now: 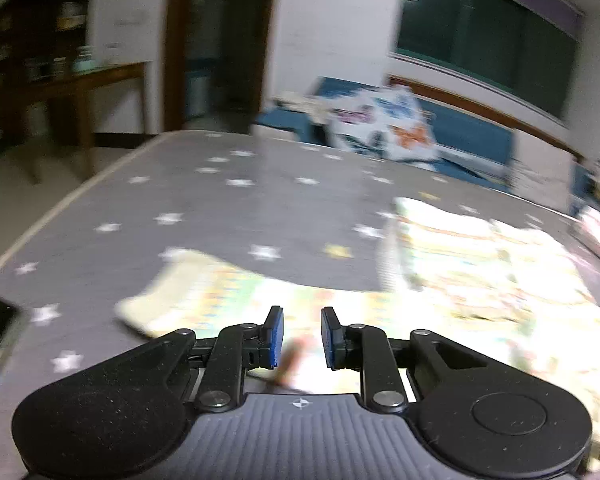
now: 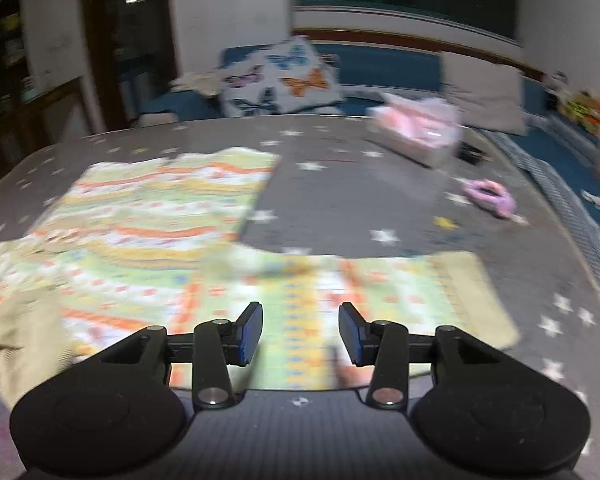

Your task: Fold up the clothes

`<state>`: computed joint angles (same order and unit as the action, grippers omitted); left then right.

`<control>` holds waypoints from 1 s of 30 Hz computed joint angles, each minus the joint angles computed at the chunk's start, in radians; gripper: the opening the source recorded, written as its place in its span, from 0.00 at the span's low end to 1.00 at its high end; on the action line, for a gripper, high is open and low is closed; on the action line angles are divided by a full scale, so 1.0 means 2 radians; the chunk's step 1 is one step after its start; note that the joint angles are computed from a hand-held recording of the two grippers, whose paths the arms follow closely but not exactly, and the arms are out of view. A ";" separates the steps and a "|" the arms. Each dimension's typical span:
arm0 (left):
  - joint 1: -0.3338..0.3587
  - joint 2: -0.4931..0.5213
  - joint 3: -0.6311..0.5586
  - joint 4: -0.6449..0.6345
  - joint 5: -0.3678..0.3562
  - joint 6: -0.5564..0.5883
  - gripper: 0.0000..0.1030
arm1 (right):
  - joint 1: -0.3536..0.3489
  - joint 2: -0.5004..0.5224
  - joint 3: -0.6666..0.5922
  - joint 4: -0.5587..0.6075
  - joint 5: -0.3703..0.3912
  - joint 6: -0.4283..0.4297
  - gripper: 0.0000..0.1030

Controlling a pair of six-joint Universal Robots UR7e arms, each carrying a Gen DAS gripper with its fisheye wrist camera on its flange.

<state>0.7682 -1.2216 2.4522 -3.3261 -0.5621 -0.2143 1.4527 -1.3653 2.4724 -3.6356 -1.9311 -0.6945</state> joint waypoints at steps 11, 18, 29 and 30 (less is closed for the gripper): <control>-0.017 0.093 -0.039 -0.030 -0.141 0.079 0.17 | 0.068 0.057 0.023 0.024 0.054 -0.034 0.40; -0.009 0.111 -0.042 -0.030 -0.181 0.087 0.15 | 0.105 0.114 0.021 0.014 0.062 -0.090 0.39; 0.003 0.102 -0.041 -0.035 -0.190 0.084 0.15 | 0.113 0.170 0.004 -0.006 0.048 -0.086 0.04; 0.005 0.102 -0.042 -0.035 -0.190 0.085 0.15 | 0.111 0.163 0.006 -0.004 0.053 -0.080 0.04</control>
